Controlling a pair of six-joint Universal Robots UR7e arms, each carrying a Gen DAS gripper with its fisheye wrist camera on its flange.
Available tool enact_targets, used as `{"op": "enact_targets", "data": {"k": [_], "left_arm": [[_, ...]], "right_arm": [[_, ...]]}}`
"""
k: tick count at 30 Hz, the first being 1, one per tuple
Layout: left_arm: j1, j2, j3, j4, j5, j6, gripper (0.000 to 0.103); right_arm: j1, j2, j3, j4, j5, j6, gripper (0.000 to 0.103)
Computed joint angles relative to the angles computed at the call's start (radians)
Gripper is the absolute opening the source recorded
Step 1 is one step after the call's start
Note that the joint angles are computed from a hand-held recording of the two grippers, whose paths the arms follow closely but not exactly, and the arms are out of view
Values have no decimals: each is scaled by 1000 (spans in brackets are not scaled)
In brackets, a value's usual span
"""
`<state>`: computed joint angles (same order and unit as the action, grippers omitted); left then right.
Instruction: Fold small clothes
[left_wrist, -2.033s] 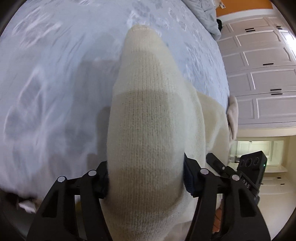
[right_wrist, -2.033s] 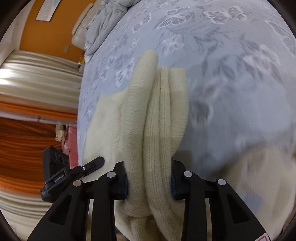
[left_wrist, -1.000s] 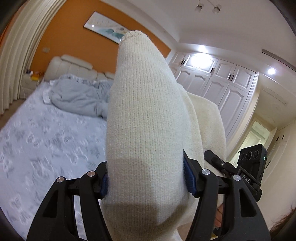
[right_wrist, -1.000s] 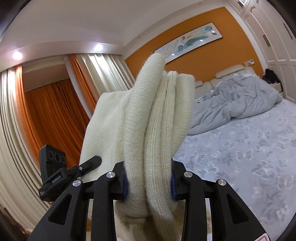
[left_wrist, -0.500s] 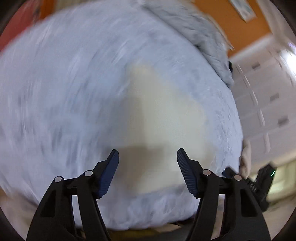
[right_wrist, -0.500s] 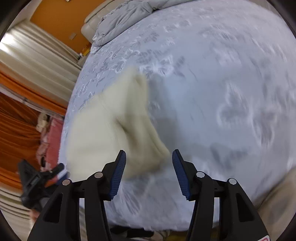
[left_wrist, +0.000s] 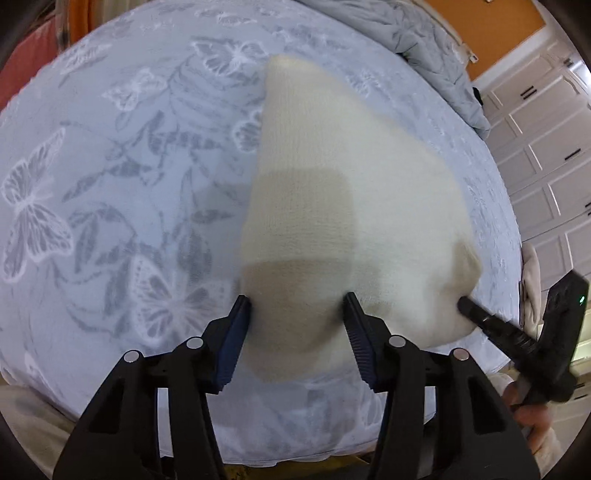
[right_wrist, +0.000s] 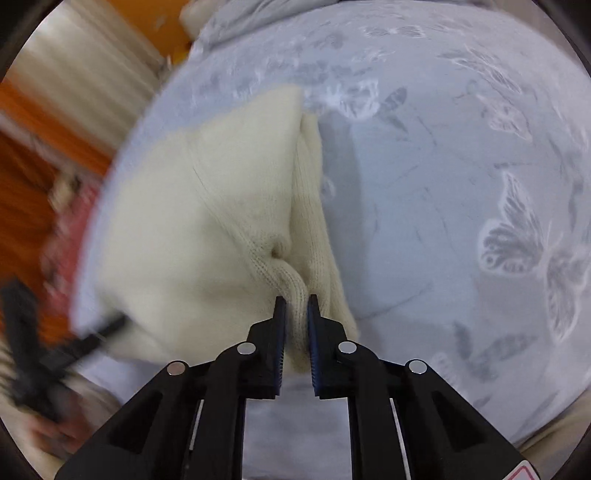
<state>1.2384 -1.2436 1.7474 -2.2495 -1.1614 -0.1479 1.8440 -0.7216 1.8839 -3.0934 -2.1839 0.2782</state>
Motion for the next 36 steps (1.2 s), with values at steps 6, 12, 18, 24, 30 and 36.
{"op": "enact_targets", "data": {"k": [6,12,18,24,30,36], "left_arm": [[-11,2,3,8,39,-26,55],[-52,-6,23,-3,113,9,55],[-41,36,-27,37,113,-8,68],[10,69,-102,72,-34,22,45],[-22,64,-71,-9,8,145,43],[-74,49,20,-68,163,191,55]], "right_arm": [[17,-62,35,-33,49,96,12],[49,-41,-58,-25,1,30,43],[-77,8,-81,37,129,137,89],[-50,13,-57,-141,195,44,32],[-35,48,-51,-174,63,-21,42],[-48,-29,22,-178,107,126,55]]}}
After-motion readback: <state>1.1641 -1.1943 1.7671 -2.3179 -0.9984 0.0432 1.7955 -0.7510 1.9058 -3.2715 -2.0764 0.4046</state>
